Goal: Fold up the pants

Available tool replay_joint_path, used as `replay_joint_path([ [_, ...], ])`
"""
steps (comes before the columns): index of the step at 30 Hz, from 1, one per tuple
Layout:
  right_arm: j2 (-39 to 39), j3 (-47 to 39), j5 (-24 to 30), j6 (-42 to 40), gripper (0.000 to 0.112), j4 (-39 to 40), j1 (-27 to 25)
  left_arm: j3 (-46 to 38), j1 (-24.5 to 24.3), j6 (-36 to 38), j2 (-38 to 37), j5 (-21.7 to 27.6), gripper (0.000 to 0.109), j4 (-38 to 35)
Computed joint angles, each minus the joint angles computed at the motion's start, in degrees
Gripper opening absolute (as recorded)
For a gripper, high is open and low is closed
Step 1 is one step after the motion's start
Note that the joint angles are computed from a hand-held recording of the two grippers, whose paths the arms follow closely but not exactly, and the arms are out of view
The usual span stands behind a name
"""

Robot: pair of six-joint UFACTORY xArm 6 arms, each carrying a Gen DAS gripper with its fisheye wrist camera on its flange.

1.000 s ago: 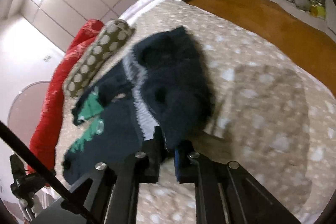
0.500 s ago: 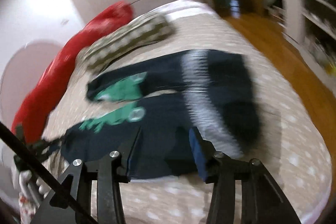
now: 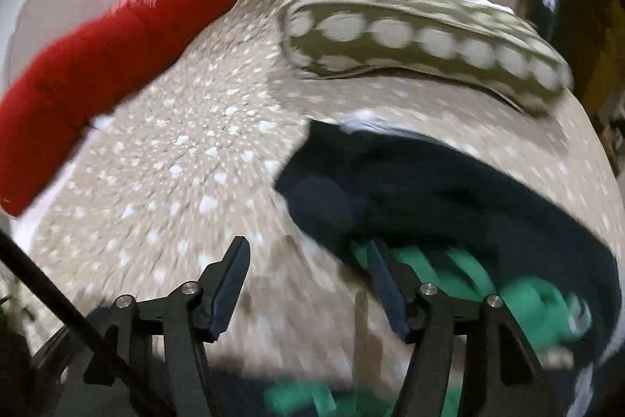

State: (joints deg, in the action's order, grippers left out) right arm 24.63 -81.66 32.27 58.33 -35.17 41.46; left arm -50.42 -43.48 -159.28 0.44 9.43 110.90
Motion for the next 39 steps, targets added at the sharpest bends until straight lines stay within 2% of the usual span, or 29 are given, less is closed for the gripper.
replay_joint_path([
  [2,6.02,-7.83,5.95,-1.18,0.066,-3.13,0.78,-0.23,0.1,-1.04,0.11,-0.38,0.064,1.14],
  [4,8.39,-10.85,8.32,-0.45,0.063,-6.03,0.99,-0.7,0.3,-3.12,0.4,-0.92,0.064,3.1],
  [5,8.37,-10.54,7.72,0.18,0.042,-6.32,0.67,-0.86,0.41,-3.95,0.47,-1.12,0.065,3.79],
  [6,8.51,-10.74,7.82,0.87,0.031,-5.75,0.35,-0.96,0.51,-4.36,0.53,-1.31,0.065,4.11],
  [8,7.68,-10.1,7.73,2.16,0.015,-4.97,-0.43,-1.1,0.68,-4.54,0.64,-1.56,0.065,4.21],
  [11,4.94,-6.68,4.45,2.91,0.012,-2.37,-1.1,-1.33,0.92,-5.46,0.73,-2.11,0.065,4.85],
  [15,1.29,-1.83,-2.17,-1.38,0.012,5.91,0.22,-1.25,1.17,-5.14,0.6,-2.58,0.065,4.09],
  [17,1.31,-1.6,-2.85,-6.57,0.014,12.31,1.5,-0.89,1.17,-2.79,0.41,-2.49,0.065,1.61],
  [19,1.77,-1.41,-3.89,-9.25,0.029,16.4,2.18,-0.42,0.97,-0.4,0.13,-2.21,0.065,-0.93],
  [21,-0.01,1.94,-8.13,-7.05,0.053,15.47,2.32,0.36,0.67,1.96,-0.39,-1.66,0.065,-3.38],
  [23,-3.16,6.19,-11.77,-6.47,0.056,16.29,2.08,1.34,0.17,6.0,-0.99,-0.82,0.065,-7.18],
  [25,-7.94,11.71,-14.2,-1.97,0.056,11.86,1.49,1.87,-0.21,9.77,-1.24,-0.12,0.065,-10.77],
  [28,-15.31,18.74,-13.24,8.41,0.056,0.15,-0.14,2.34,-0.65,14.27,-1.41,0.77,0.065,-15.57],
  [31,-23.03,27.84,-11.46,12.67,0.056,-1.69,-3.09,2.52,-0.79,16.2,-1.52,1.08,0.065,-18.39],
  [36,-34.67,43.65,-10.55,23.58,0.056,-6.56,-12.27,3.42,-1.62,16.75,-2.76,2.3,0.065,-20.81],
  [39,-43.53,53.94,-17.76,30.37,0.054,-8.7,-19.49,4.58,-2.82,20.59,-4.33,4.16,0.065,-24.24],
])
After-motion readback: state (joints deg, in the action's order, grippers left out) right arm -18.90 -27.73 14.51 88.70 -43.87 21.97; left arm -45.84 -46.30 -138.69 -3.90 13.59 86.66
